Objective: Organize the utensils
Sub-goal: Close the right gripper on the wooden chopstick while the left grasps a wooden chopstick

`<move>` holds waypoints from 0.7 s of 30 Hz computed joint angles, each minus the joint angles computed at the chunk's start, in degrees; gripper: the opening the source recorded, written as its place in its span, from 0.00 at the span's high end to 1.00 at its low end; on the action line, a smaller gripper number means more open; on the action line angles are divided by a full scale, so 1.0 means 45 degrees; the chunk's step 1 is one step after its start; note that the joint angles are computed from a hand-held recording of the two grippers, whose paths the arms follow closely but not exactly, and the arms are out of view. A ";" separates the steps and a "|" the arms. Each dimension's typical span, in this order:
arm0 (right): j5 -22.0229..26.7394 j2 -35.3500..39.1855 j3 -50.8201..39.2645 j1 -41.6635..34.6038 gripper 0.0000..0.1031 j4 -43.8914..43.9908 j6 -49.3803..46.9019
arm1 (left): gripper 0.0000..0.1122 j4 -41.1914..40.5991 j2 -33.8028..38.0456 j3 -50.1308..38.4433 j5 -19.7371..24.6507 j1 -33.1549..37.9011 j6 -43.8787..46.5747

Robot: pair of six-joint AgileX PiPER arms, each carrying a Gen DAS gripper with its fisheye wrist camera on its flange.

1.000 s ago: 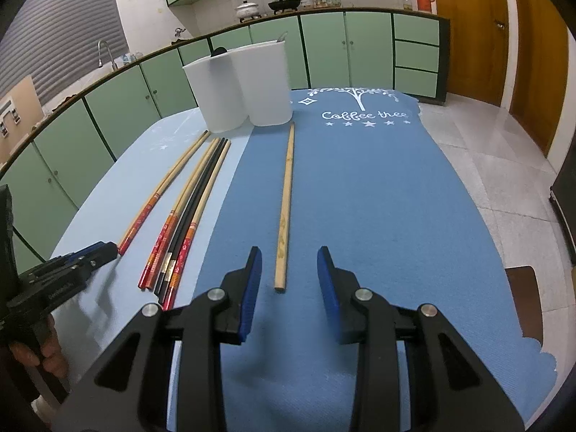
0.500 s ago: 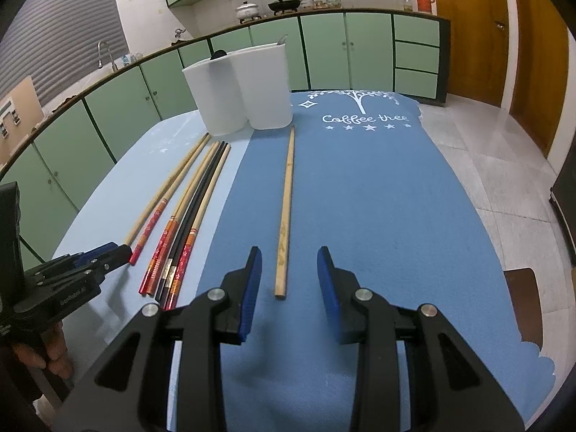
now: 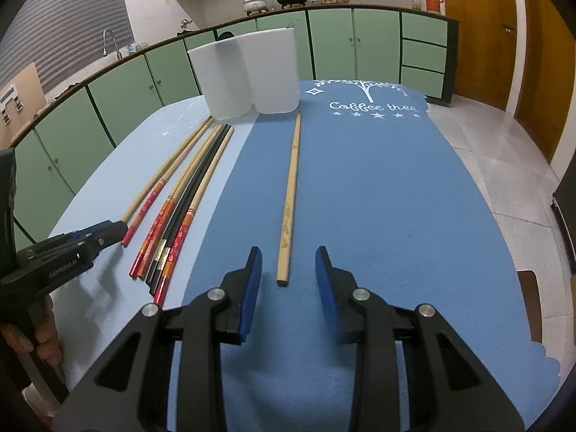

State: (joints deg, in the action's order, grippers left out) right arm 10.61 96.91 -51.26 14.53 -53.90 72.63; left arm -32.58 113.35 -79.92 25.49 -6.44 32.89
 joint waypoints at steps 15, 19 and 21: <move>0.0612 0.0662 -0.0506 0.0335 0.89 -0.0337 -0.0197 | 0.93 0.2260 0.0010 -0.0084 -0.0347 -0.0489 -0.2072; 0.0648 0.0628 -0.0563 0.0297 0.93 0.0292 -0.0826 | 0.94 0.2336 -0.0017 -0.0096 -0.0347 -0.0494 -0.2161; 0.0745 0.0558 -0.0632 0.0262 0.94 0.0818 -0.1417 | 0.94 0.1886 -0.0091 -0.0090 -0.0239 -0.0396 -0.1795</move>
State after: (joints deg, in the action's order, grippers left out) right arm 13.96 99.42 -54.11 15.71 -50.22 66.25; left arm -24.09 112.94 -80.33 24.41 -8.22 24.81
